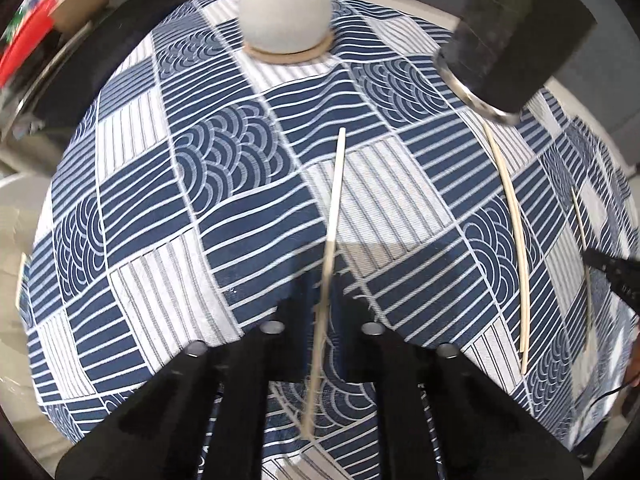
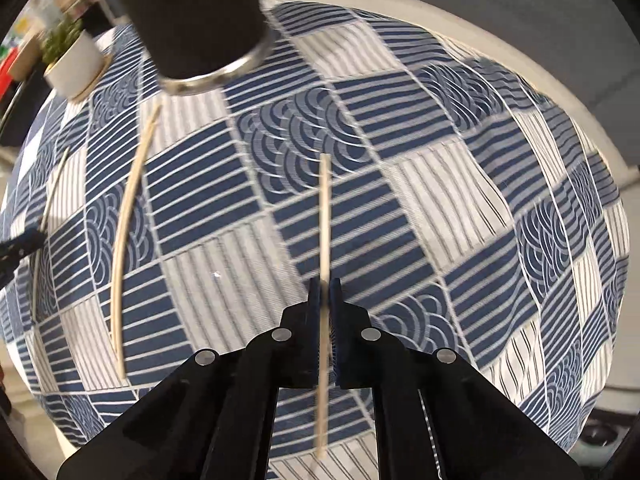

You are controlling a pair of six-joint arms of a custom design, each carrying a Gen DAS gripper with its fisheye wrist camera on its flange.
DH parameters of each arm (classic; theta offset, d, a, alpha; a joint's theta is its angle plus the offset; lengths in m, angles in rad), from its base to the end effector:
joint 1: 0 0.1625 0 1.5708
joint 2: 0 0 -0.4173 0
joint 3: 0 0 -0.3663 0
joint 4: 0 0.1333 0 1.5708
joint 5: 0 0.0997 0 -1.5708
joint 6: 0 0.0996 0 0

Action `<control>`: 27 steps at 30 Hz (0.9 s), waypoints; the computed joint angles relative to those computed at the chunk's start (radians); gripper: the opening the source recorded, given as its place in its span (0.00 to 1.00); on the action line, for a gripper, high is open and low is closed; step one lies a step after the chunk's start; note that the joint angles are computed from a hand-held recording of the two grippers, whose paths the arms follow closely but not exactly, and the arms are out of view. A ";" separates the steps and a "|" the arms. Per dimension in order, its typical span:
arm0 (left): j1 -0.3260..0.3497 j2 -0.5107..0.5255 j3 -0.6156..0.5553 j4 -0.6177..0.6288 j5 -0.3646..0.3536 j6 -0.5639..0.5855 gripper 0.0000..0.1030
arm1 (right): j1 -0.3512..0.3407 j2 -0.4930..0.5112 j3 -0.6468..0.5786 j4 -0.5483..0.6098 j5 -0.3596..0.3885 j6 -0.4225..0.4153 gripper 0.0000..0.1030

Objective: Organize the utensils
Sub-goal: 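Close the left tool on a wooden stick while the right tool grasps another, then lift the held sticks with both tools and carry them to the black cup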

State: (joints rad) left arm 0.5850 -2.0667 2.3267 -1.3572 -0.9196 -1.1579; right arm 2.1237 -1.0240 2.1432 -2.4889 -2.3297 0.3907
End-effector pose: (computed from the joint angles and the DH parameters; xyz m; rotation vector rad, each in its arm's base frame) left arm -0.0665 -0.2763 0.3194 -0.0114 2.4006 -0.4330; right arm 0.2967 -0.3575 0.0986 0.2871 -2.3549 0.2166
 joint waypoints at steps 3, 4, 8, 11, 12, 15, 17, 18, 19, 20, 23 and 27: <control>-0.005 -0.036 0.002 -0.005 -0.029 -0.016 0.06 | -0.019 -0.037 0.022 0.018 -0.021 0.012 0.04; -0.003 -0.038 -0.002 0.001 -0.033 -0.022 0.06 | -0.025 -0.048 0.029 0.023 -0.028 0.016 0.04; -0.022 -0.062 -0.010 0.048 -0.062 -0.072 0.05 | -0.062 -0.118 0.065 0.049 -0.018 0.041 0.04; -0.060 -0.095 -0.028 0.147 -0.085 -0.132 0.05 | -0.085 -0.164 0.098 0.029 -0.019 0.026 0.04; -0.068 -0.098 -0.034 0.169 -0.088 -0.144 0.05 | -0.092 -0.179 0.105 0.021 -0.016 0.020 0.04; -0.059 -0.118 -0.057 0.190 -0.087 -0.150 0.05 | -0.097 -0.211 0.113 0.004 -0.017 0.000 0.04; -0.057 -0.125 -0.083 0.212 -0.077 -0.166 0.05 | -0.095 -0.230 0.109 0.012 -0.024 -0.008 0.04; -0.066 -0.131 -0.097 0.230 -0.072 -0.179 0.05 | -0.096 -0.237 0.099 0.007 -0.029 -0.026 0.04; -0.074 -0.134 -0.111 0.242 -0.068 -0.187 0.05 | -0.095 -0.241 0.092 0.001 -0.031 -0.038 0.04; -0.087 -0.130 -0.130 0.260 -0.057 -0.202 0.05 | -0.088 -0.247 0.085 0.000 -0.032 -0.045 0.04; -0.118 -0.111 -0.184 0.294 -0.020 -0.236 0.05 | -0.069 -0.239 0.034 -0.019 -0.037 -0.090 0.04; -0.136 -0.049 -0.244 0.287 0.038 -0.263 0.05 | -0.040 -0.220 -0.057 -0.037 -0.019 -0.163 0.04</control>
